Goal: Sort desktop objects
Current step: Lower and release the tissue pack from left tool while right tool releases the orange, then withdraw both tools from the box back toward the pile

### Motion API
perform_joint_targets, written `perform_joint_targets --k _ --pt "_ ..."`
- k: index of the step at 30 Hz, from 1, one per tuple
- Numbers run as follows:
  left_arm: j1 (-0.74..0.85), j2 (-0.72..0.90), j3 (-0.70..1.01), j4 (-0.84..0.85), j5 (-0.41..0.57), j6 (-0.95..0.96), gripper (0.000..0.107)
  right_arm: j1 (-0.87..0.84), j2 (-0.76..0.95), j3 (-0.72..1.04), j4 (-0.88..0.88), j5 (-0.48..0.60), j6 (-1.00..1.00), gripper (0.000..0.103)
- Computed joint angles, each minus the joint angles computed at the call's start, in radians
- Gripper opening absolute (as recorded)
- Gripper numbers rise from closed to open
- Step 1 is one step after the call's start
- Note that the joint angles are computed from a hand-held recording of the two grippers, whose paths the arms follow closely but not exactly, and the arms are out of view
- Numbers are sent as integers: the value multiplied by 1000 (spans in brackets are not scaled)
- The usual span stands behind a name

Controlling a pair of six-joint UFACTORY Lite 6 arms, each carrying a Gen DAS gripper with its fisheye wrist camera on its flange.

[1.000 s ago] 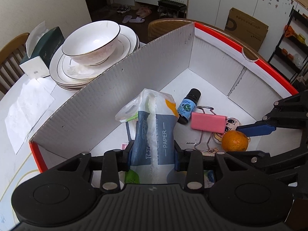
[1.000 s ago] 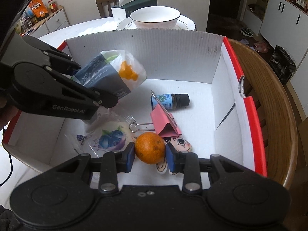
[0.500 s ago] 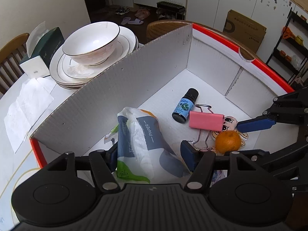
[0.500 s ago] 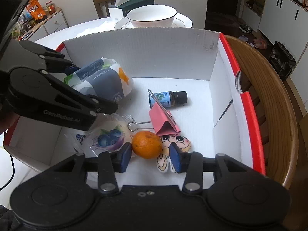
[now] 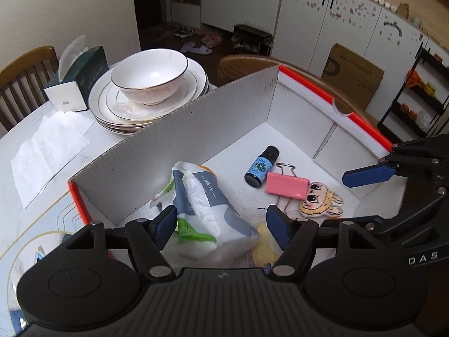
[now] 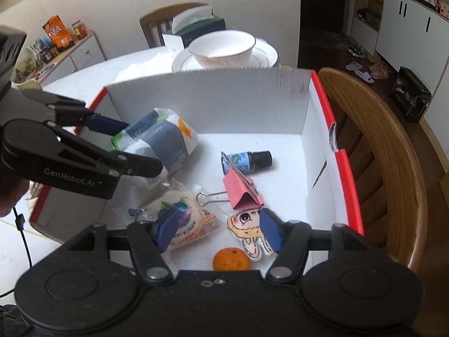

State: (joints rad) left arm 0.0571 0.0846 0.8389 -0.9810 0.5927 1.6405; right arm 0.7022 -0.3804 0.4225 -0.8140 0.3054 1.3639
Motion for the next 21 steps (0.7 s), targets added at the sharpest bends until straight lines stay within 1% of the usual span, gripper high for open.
perform_joint_targets --k 4,8,12,17,21 --pt "71 -59 -36 -15 76 33 69 21 -48 0 3 24 -3 64" --pt "143 -129 -83 -36 142 86 69 52 -78 5 -20 44 39 65" --pt "224 -172 -98 -34 222 102 69 103 -71 22 -74 75 116 66" --pt "313 -207 -110 -26 293 127 69 168 -49 47 -145 114 226 67" --pt "380 -204 -101 -18 353 149 69 213 -18 74 -203 143 324 69"
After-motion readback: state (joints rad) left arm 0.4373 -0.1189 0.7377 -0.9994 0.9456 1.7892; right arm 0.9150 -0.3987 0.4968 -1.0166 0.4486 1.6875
